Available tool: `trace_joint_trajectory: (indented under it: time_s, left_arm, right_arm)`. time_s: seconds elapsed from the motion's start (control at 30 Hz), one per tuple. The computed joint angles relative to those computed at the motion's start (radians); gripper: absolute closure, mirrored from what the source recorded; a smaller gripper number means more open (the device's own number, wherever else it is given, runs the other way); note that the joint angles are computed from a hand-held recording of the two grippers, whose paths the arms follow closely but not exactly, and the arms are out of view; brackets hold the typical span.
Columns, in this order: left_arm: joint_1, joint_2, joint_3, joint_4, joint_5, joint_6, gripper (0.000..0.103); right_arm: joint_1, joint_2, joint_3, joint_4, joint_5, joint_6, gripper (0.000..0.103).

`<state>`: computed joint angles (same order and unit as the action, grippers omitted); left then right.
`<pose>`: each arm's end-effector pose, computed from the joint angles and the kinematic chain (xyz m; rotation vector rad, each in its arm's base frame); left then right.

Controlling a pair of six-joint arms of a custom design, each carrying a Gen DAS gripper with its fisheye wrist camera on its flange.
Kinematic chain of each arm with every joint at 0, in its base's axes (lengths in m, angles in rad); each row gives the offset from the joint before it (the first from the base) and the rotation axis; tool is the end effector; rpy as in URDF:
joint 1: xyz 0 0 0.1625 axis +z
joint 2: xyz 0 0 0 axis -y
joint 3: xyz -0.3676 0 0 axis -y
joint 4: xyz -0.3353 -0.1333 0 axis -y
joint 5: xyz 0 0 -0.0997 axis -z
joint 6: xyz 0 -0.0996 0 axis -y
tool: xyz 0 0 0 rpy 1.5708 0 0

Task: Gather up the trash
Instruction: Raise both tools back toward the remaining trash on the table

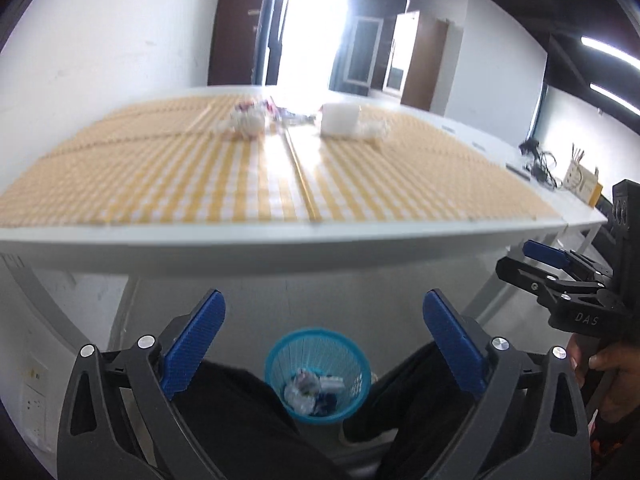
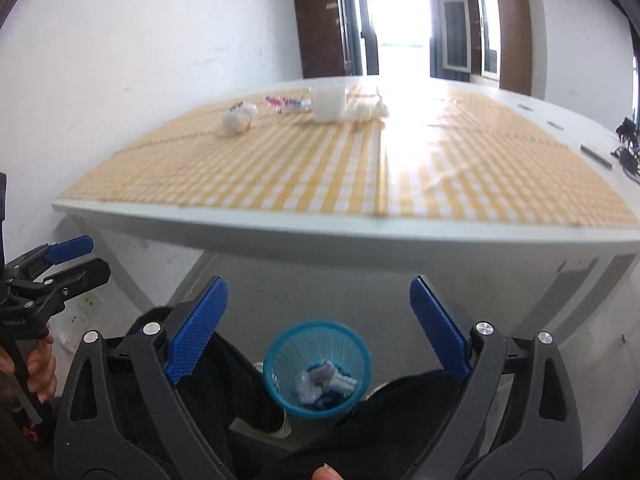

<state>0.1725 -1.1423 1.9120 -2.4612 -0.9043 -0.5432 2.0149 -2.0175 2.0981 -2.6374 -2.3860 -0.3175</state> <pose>-0.4610 -0.2781 0.1978 1.0797 2.5073 -0.8729 0.1784 -0.2334 0.5125 0.3321 -2.1556 1.1972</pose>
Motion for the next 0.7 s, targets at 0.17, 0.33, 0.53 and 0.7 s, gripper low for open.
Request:
trace_joint_trajectory:
  time_s: [0.17,0.33,0.53,0.7]
  left_arm:
    - [0.018,0.034,-0.066,-0.03,0.044,0.065,0.006]
    - [0.07,0.086,-0.183,-0.044,0.059,0.126,0.006]
    - [0.142,0.183,-0.372,0.062,0.036,0.164,0.006]
    - [0.186,0.267,-0.488,0.088,0.052,0.212,0.006]
  right_arm:
    - [0.002,0.065,-0.093,-0.03,0.007,-0.044,0.009]
    - [-0.041,0.149,-0.2,-0.061,0.026,-0.094,0.009]
    - [-0.116,0.24,-0.329,-0.062,0.09,-0.11,0.009]
    - [-0.195,0.309,-0.438,0.012,0.161,-0.053,0.009]
